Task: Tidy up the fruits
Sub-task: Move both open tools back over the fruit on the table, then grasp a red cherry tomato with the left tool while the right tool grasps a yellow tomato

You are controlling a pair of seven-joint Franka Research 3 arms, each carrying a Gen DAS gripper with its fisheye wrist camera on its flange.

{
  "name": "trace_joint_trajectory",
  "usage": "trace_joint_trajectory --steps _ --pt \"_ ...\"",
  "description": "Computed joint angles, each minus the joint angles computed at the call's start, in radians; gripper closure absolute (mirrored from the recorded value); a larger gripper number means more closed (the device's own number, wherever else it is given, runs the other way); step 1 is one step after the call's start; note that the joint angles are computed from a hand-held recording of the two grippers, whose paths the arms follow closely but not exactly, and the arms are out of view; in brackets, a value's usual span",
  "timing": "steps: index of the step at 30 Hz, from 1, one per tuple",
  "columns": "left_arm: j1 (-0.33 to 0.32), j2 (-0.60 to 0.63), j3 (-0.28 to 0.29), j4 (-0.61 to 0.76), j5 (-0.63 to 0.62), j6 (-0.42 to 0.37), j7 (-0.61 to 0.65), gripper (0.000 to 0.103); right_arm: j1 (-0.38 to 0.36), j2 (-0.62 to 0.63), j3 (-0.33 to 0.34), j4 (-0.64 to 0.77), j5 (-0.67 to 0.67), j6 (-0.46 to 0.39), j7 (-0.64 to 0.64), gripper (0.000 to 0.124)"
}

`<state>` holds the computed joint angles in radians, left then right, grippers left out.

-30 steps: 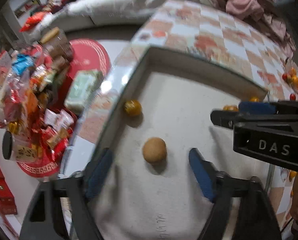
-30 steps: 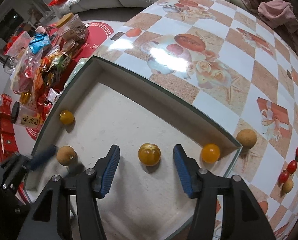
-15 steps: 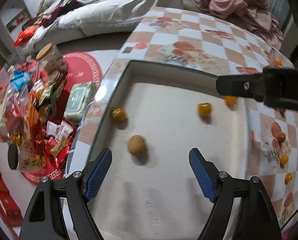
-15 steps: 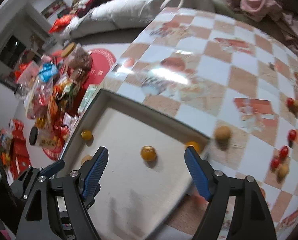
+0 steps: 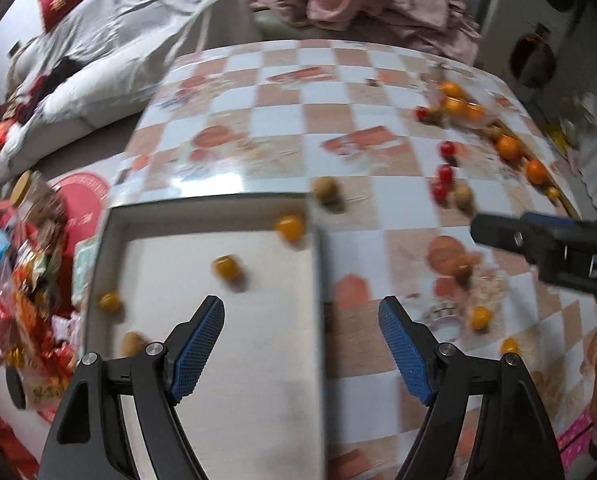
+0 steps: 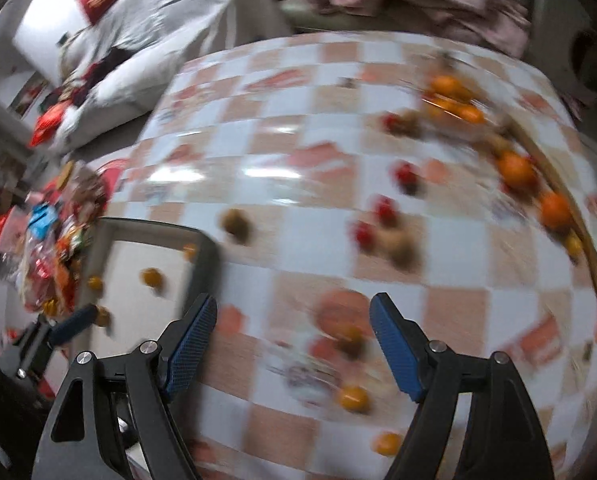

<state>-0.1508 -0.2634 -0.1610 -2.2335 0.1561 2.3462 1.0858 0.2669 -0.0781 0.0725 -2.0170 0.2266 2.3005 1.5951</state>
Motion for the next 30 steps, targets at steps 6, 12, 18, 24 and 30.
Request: trace_joint_trajectory --steps 6,12,18,24,30 --pt "-0.031 0.104 -0.021 0.095 -0.035 -0.001 0.026 0.022 -0.057 -0.062 -0.031 -0.093 -0.058 -0.017 0.062 0.042" --pt "-0.042 0.232 -0.042 0.216 0.001 0.006 0.001 0.022 -0.115 -0.069 -0.054 -0.125 -0.098 0.003 0.094 0.042" --pt "-0.05 0.37 -0.043 0.342 0.079 0.001 -0.051 0.022 -0.165 -0.015 -0.076 -0.091 -0.161 0.032 0.123 0.042" --pt "-0.058 0.452 -0.04 0.403 0.121 0.006 -0.05 0.022 -0.196 0.071 -0.101 -0.034 -0.211 0.07 0.148 0.048" --pt "-0.065 0.495 -0.038 0.43 0.132 0.024 -0.058 0.023 -0.206 0.147 -0.122 0.026 -0.244 0.107 0.158 0.059"
